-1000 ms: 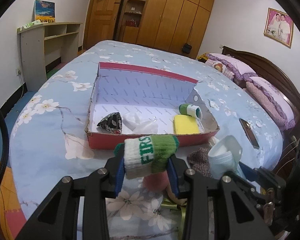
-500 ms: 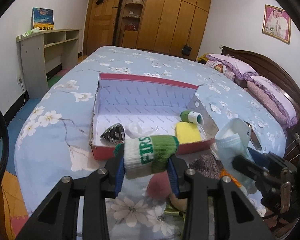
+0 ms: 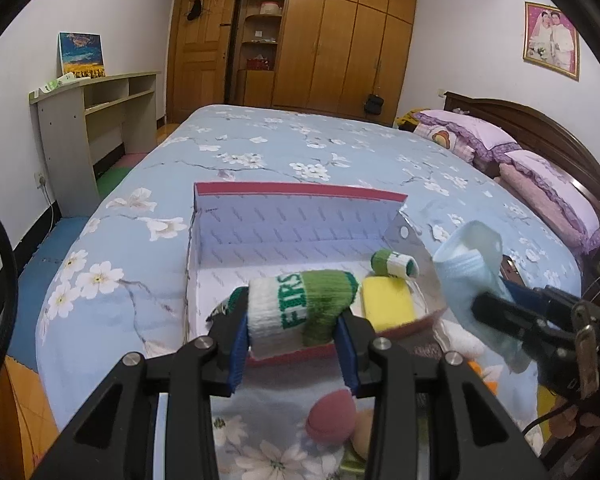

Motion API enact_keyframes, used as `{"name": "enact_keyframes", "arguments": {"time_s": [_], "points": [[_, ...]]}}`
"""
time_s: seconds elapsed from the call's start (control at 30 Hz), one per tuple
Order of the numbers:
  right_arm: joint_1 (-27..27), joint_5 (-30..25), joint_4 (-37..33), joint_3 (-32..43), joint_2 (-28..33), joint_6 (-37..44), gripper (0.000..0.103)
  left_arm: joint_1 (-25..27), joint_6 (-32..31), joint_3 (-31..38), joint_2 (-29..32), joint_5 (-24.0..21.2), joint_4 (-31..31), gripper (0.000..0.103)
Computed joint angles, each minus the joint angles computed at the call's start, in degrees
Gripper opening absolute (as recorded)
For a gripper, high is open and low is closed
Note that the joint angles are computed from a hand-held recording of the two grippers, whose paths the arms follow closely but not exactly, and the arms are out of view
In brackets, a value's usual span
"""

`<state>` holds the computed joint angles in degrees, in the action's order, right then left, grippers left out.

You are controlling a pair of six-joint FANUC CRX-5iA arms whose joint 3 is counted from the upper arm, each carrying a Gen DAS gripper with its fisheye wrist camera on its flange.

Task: Organize soft objects
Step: 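Lift the sock with the left gripper while the right carries the face mask toward the box, then lower the sock into the box and open the left gripper while the right releases the mask there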

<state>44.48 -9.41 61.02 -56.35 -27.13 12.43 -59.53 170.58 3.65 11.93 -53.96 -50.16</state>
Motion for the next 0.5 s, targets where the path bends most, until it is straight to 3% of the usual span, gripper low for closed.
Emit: {"name": "enact_keyframes", "arguments": {"time_s": [0.3, 0.5], "points": [[0.02, -1.04, -6.68, 5.15, 4.67, 7.64, 0.035, 2.92, -2.34, 1.18, 1.12, 1.46, 1.10, 0.039], [1.00, -2.59, -19.12, 10.52, 8.78, 18.21, 0.035, 4.80, -4.54, 2.23, 2.54, 2.48, 2.41, 0.039]]}}
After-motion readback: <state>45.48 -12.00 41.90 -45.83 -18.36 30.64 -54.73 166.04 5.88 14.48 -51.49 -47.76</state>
